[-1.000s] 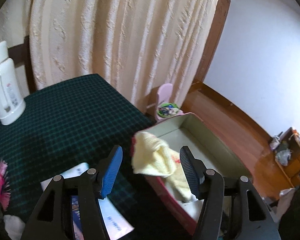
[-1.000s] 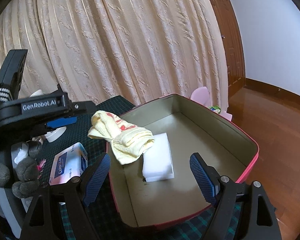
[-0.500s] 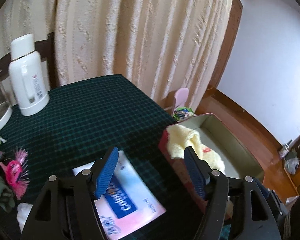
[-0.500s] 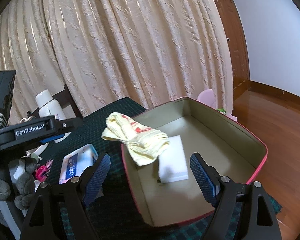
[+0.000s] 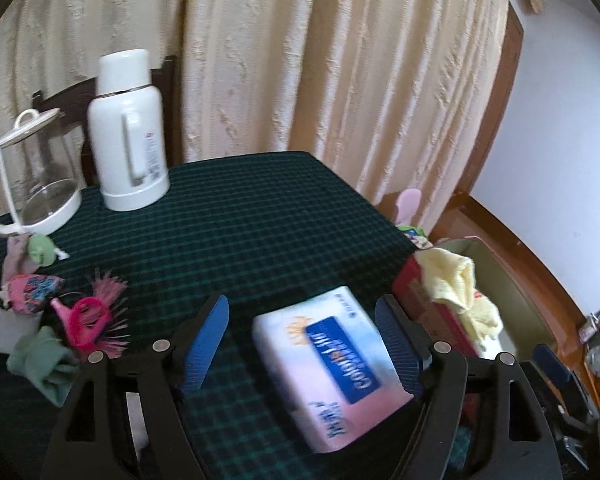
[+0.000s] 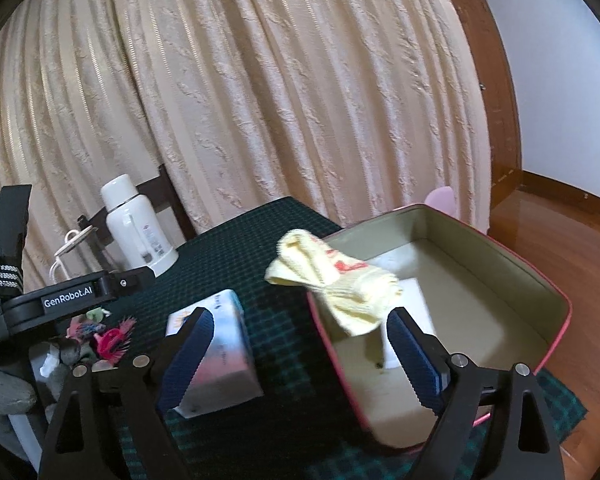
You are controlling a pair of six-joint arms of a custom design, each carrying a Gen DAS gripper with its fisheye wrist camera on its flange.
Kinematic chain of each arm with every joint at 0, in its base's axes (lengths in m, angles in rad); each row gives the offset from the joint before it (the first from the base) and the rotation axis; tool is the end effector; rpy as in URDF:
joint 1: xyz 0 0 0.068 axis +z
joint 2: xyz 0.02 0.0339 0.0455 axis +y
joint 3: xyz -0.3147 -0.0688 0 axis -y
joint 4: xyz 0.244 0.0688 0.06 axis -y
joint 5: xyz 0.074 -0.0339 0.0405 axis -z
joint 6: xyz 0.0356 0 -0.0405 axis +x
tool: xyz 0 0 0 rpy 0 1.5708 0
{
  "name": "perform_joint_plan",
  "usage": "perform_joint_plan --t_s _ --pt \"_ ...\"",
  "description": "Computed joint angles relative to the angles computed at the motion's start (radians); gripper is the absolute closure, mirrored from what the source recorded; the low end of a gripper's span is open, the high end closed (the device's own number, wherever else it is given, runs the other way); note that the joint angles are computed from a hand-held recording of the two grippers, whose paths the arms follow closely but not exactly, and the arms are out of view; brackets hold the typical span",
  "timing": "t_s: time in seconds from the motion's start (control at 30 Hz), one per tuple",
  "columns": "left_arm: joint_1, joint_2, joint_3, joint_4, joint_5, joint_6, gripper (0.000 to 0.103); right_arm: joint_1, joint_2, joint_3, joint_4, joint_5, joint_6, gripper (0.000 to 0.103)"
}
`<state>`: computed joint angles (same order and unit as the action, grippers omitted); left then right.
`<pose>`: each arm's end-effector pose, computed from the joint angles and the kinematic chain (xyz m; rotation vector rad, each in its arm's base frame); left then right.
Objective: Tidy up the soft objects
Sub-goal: 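Move the left gripper to the teal knit sock and grasp it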
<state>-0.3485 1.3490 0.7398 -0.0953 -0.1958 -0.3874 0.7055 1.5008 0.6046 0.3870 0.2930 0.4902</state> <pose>0.2544 -0.0851 0.2595 -0.1467 2.2600 -0.1690 0.2287 0.1813 0.2217 -0.0443 2.0844 0.4329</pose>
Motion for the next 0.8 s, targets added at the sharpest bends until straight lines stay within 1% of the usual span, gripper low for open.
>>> perform_joint_plan --t_s 0.3,0.47,0.8 --pt "0.148 -0.102 -0.071 -0.034 0.045 0.026 0.025 0.08 0.046 0.06 -0.021 -0.012 0.002 0.008" --pt "0.246 -0.15 -0.105 -0.046 0.082 0.049 0.019 0.122 0.076 0.098 -0.038 -0.022 0.004 0.007" --pt "0.493 -0.216 -0.161 -0.056 0.191 0.144 0.017 0.178 0.128 0.162 -0.068 -0.047 0.003 0.006"
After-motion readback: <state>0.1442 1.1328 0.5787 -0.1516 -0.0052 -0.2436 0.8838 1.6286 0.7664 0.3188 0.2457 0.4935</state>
